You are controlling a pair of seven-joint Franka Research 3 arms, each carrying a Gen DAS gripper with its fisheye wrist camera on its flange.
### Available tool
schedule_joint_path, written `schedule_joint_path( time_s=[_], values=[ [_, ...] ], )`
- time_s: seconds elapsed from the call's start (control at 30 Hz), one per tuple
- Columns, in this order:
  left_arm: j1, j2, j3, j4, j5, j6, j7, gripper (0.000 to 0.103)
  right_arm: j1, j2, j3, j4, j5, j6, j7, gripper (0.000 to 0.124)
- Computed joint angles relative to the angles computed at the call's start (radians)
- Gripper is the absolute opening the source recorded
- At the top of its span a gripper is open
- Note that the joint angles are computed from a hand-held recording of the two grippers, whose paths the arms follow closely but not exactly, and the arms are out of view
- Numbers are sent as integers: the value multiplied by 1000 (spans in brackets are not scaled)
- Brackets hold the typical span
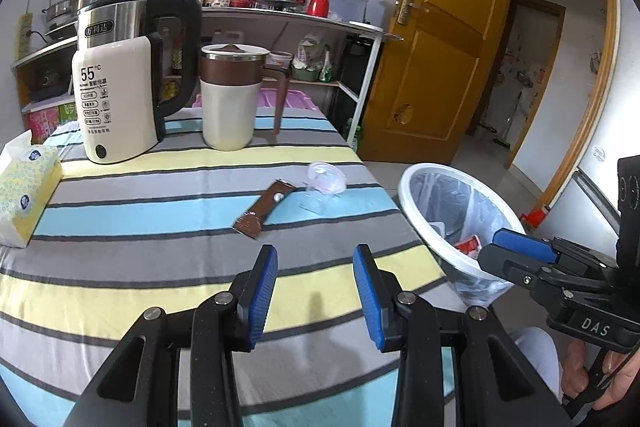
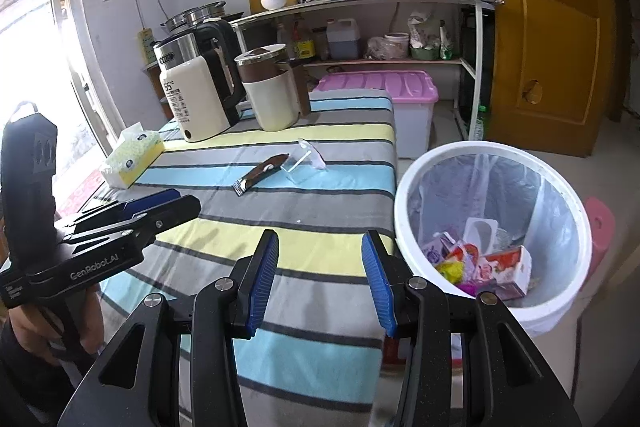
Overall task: Collect trash
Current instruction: 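Move both open tools back over the table toward the brown wrapper and clear cup, then grasp the brown chocolate wrapper with the left tool while the right tool grasps the clear cup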
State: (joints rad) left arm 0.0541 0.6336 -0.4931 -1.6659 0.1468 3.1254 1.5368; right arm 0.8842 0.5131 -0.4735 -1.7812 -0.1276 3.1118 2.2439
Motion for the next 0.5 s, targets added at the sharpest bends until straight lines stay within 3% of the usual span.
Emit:
schedule_joint_path(
  time_s=[0.2,0.5],
  values=[
    [-40,55,42,106,6,-70,25,39,-73,43,72,81,22,-34,-25,44],
    [-148,209,133,397,-22,-241,91,39,-166,101,162,189,39,-73,-51,44]
  ],
)
